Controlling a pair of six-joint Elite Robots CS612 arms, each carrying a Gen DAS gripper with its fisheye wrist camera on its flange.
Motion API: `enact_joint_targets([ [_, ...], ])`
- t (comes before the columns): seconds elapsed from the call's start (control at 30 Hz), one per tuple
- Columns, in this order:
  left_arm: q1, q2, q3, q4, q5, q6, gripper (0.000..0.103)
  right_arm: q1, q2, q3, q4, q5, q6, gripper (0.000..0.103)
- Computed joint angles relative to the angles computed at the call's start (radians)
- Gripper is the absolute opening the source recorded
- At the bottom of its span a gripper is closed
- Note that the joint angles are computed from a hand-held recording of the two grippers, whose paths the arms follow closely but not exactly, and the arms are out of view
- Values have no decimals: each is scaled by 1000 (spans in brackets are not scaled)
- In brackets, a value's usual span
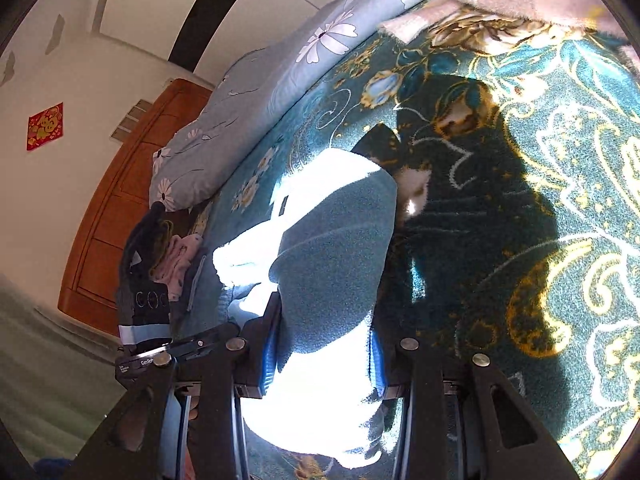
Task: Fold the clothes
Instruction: 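Carry the folded sweatpants with both tools toward the clothes stack by the headboard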
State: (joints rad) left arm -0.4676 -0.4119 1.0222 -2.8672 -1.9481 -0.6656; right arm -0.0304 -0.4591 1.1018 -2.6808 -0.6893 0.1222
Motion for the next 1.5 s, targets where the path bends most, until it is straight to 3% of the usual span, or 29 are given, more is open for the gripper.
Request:
enact_joint_targets([
  [0.13,8,15,-8,-28,-78,-55,74,-4,7,-3,-3,17,2,39],
  [0.3,26,47,-7,-175,-159,-221,72,-9,17,-9,-3,35,17,39],
  [0.37,27,54,-12,-198,-173,-245,64,-9,17,-8,-6,33,23,39],
  [0.4,26,57,-15,-200,-175,-258,51,-9,17,-8,-7,32,26,39],
  [0.63,23,62,-10,-243,-156,-331,32,-2,-1,6,-7,-3,19,37],
  [0.73,20,49,3,-255,-144,-313,28,6,-20,19,-10,-25,3,35],
  [0.9,27,-13,79,-327,-128,-246,28,20,-65,49,-38,-27,-31,35],
  [1.1,61,-136,223,-439,-64,-150,28,60,-87,18,-88,41,-68,35],
  [1.3,124,-294,384,-512,48,-41,28,138,-66,-133,-9,126,-167,35],
  [1.5,205,-448,509,-522,162,70,28,233,21,-400,114,208,-233,35],
])
